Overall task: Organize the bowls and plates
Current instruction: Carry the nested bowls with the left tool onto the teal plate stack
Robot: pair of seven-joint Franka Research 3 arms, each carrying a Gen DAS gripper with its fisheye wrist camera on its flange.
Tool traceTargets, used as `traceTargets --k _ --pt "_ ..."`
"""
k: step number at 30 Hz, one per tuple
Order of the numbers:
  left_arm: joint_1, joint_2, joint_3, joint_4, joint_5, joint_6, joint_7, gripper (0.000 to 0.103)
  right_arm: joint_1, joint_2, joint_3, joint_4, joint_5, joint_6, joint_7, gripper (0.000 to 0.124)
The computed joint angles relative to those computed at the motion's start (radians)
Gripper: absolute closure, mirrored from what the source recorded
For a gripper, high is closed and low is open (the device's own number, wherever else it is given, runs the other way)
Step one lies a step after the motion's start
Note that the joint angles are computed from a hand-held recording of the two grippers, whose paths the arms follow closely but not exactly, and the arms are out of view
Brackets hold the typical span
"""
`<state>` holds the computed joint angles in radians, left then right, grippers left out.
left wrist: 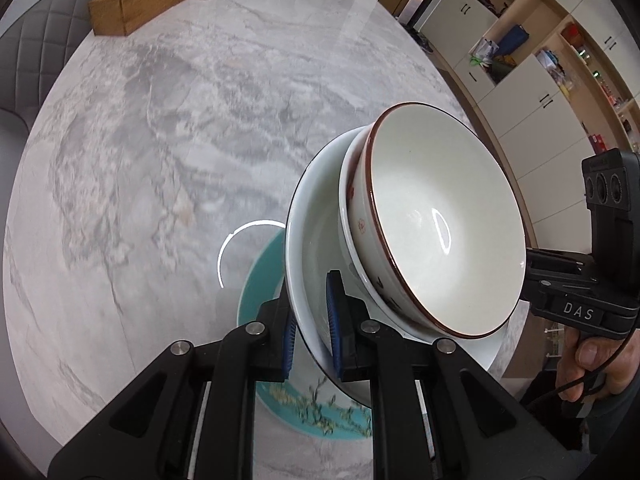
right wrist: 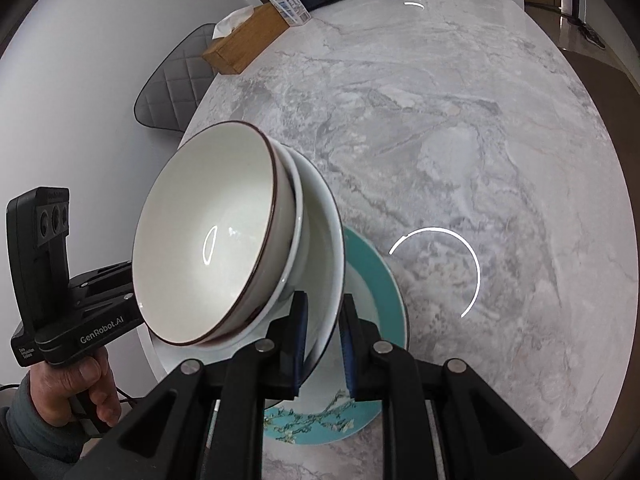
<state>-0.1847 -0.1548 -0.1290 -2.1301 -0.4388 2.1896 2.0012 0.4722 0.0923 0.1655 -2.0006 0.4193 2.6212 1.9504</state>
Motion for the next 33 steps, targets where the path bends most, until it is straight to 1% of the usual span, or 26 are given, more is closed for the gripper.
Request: traceTargets --k 6,9,16,19,23,27,28,30,32,33 --pt "-0.004 -0.033 0.006 -0.077 -0.005 0.027 0.042 0.091 0.022 -0.013 0.010 -0.050 -0.014 0.022 0.056 0.106" --pt "-0.008 -0.027 0.008 -0.085 -0.007 0.034 0.049 0.091 0.029 -0.014 0.010 -0.062 -0.042 0.026 0.081 0.106" --pt "-0.009 -0.014 0.006 -0.113 0.003 0.050 0.050 0.091 0.043 -0.001 0.017 -0.086 -0.050 0.047 0.112 0.106" --pt "-0.010 -0.016 0.005 -0.124 -0.001 0.068 0.059 0.091 0.048 -0.002 0.016 -0.100 -0.062 0.075 0.128 0.106" --pt "-0.012 -0.017 0.003 -0.133 0.001 0.076 0.066 0.091 0.053 0.002 0.010 -0.094 -0.122 0.074 0.153 0.106" --pt "-0.013 -0.022 0.008 -0.145 -0.025 0.089 0.062 0.091 0.050 0.004 0.013 -0.098 -0.114 0.091 0.139 0.104" --pt "-0.013 -0.025 0.010 -0.147 -0.030 0.090 0.061 0.089 0.052 0.000 0.012 -0.103 -0.121 0.095 0.144 0.104" --pt "-0.014 -0.037 0.013 -0.158 -0.042 0.098 0.062 0.089 0.059 -0.006 0.007 -0.108 -0.167 0.100 0.181 0.104" --pt "-0.015 -0.062 0.020 -0.176 -0.061 0.114 0.067 0.084 0.065 -0.022 0.001 -0.120 -0.227 0.102 0.236 0.096" --pt "-0.013 -0.071 0.023 -0.181 -0.060 0.116 0.058 0.081 0.068 -0.039 0.000 -0.134 -0.257 0.103 0.271 0.086"
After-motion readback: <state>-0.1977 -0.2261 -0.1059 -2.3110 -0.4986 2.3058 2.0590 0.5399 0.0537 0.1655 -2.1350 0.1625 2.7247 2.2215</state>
